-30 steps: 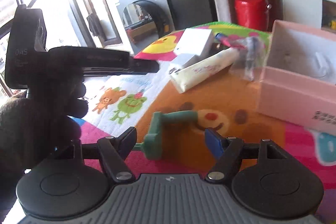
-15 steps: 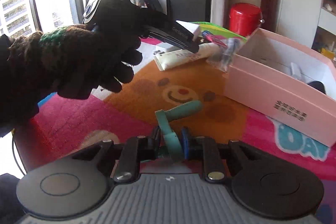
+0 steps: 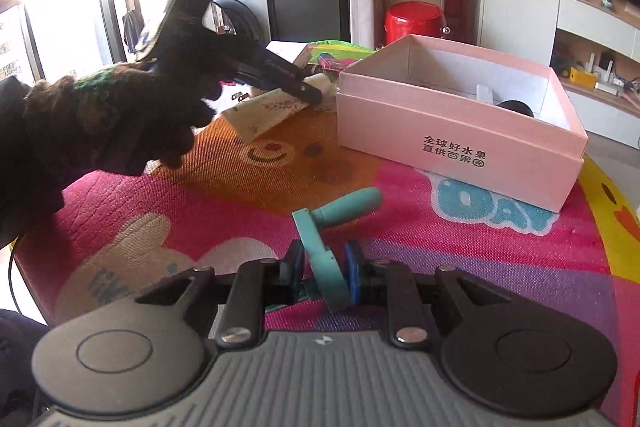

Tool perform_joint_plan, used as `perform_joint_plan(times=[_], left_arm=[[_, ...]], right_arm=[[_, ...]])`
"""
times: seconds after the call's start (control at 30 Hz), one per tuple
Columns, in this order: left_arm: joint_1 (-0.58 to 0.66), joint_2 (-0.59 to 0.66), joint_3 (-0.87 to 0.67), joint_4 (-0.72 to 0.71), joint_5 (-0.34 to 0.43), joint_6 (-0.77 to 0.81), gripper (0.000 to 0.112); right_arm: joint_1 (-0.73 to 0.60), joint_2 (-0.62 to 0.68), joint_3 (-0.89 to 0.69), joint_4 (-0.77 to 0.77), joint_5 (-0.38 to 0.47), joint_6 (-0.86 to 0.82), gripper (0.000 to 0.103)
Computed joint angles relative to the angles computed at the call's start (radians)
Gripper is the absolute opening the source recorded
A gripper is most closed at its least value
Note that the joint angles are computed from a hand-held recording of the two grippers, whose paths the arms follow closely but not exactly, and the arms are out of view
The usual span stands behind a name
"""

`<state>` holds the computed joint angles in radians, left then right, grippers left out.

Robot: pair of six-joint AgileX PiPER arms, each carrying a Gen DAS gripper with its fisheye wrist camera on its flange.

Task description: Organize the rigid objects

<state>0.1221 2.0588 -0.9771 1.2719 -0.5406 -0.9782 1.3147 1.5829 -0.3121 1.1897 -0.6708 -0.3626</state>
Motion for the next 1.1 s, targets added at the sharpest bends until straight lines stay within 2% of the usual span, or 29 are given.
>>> perform_joint_plan(times=[0.07, 0.17, 0.23, 0.27, 0.43, 0.53, 0.7, 0.77, 0.87, 1.1], left_arm=[[0.028, -0.039, 0.081, -0.011, -0.035, 0.04, 0.033], [0.069, -0.102, 0.225, -0.058, -0.096, 0.123, 0.033], [0.093, -0.136, 0.321, -0.1, -0.148, 0.188, 0.033], [0.099, -0.146, 0.355, -0.118, -0.165, 0.215, 0.033], [0.115, -0.162, 0.487, -0.217, -0.271, 0.335, 0.032], [0.123, -0.155, 0.491, -0.219, -0.289, 0.339, 0.032], [0.124, -0.152, 0.491, -0.22, -0.297, 0.338, 0.032], [0.104, -0.161, 0.502, -0.258, -0.284, 0.375, 0.032], [0.087, -0.169, 0.51, -0.283, -0.271, 0.406, 0.031], [0.047, -0.185, 0.537, -0.301, -0.265, 0.448, 0.031]], right_arm=[[-0.001, 0.005, 0.004, -0.017, -0.005, 0.02, 0.027], [-0.015, 0.022, 0.004, -0.065, -0.009, 0.072, 0.042], [0.005, 0.022, 0.004, -0.039, -0.016, 0.063, 0.059], [0.01, 0.025, 0.003, -0.03, -0.018, 0.058, 0.062], [0.043, 0.037, -0.013, 0.072, -0.037, -0.03, 0.065], [0.071, 0.031, -0.001, 0.166, -0.07, -0.099, 0.068], [0.106, 0.102, -0.027, 0.445, -0.239, -0.204, 0.069], [0.058, 0.088, 0.004, 0.422, -0.224, -0.12, 0.07], [0.003, 0.058, 0.067, 0.292, -0.175, 0.07, 0.074], [0.006, 0.059, 0.067, 0.264, -0.162, 0.077, 0.083]])
